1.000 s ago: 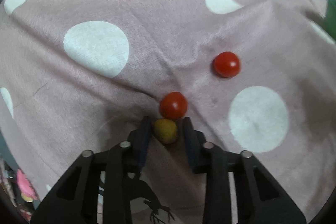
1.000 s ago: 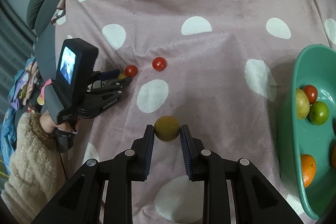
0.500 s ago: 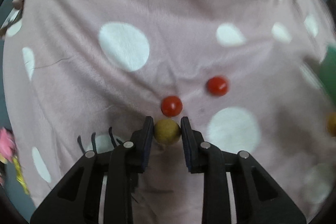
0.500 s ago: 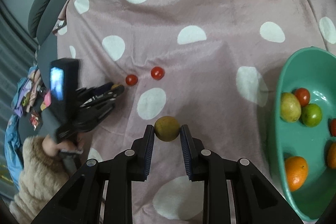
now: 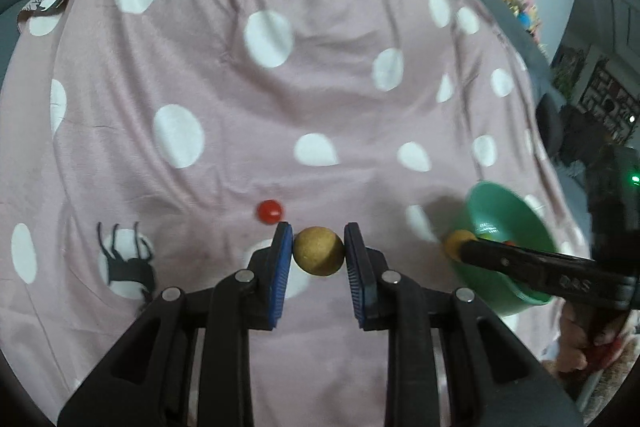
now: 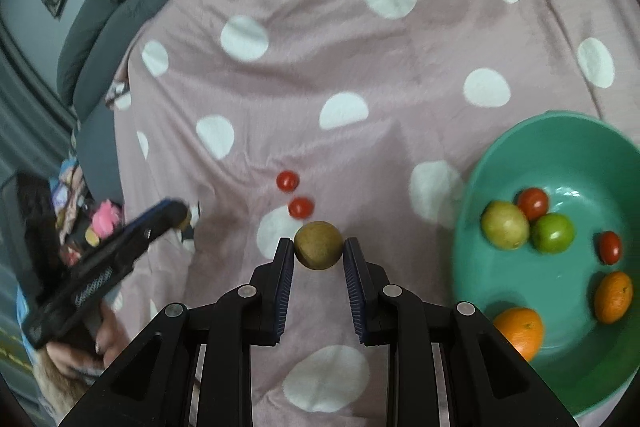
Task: Organize fruits
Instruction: 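Carry both held yellow cherry tomatoes over the green bowl, then open the left gripper over the bowl while the right releases its tomato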
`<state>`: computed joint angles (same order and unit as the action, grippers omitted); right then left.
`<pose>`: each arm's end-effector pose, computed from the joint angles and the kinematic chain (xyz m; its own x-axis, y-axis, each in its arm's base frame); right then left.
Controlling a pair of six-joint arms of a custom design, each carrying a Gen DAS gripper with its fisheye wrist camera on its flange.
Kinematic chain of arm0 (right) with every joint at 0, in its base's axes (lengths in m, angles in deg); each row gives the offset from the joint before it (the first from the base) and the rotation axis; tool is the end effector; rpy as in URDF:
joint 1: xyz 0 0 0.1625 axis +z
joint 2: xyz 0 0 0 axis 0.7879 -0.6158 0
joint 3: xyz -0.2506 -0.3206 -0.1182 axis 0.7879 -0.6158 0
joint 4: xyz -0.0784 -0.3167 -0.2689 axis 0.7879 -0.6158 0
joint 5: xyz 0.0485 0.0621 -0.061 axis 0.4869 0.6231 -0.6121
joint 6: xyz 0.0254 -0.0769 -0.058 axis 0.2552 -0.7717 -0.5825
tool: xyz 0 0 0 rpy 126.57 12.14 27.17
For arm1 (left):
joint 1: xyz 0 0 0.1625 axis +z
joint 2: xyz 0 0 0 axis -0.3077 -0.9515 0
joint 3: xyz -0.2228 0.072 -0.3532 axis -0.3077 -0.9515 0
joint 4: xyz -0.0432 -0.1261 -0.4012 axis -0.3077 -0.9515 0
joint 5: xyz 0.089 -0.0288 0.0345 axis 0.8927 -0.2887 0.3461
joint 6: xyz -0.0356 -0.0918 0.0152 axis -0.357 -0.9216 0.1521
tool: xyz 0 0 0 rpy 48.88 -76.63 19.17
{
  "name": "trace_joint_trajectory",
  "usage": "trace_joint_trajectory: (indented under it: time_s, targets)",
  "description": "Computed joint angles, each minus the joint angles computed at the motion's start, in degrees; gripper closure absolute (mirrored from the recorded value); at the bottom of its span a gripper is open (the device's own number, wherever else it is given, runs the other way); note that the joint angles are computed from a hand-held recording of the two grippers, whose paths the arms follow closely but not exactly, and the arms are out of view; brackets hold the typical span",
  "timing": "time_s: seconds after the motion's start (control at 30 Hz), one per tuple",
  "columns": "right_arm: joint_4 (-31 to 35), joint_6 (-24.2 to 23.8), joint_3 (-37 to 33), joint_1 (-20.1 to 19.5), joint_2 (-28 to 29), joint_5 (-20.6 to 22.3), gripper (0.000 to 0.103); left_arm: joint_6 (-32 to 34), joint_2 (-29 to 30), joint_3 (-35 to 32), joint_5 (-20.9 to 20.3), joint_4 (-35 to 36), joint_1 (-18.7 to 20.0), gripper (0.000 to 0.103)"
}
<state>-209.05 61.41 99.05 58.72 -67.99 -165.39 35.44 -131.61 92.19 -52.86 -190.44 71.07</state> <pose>0.2615 -0.4471 0.0982 -0.9456 0.0137 0.3251 -0.2009 0.7614 -0.6164 -0.1532 -0.5042 0.2363 -0.7995 0.4029 -0.4455 0.5902 0.6643 -0.4586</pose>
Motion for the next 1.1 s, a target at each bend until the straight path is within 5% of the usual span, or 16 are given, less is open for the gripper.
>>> trace_joint_trajectory:
  time_s: [0.23,0.67,1.1]
  targets:
    - [-6.12,-0.38,3.07,-0.24,-4.08,-2.44,0.076,-2.31,-0.9,4.12,-1.49,-3.79,-6.05,0.077]
    - [-14.11,-0.9,6.61,-0.74,-8.57,-14.29,0.076,-5.3,9.81,2.27,-6.31,-7.53,-12.42,0.077]
    - [-6.93,3.45,8.07,-2.87,-12.51,-19.12,0.075,-9.16,16.13,-0.58,-11.96,-4.26,-12.22,0.076]
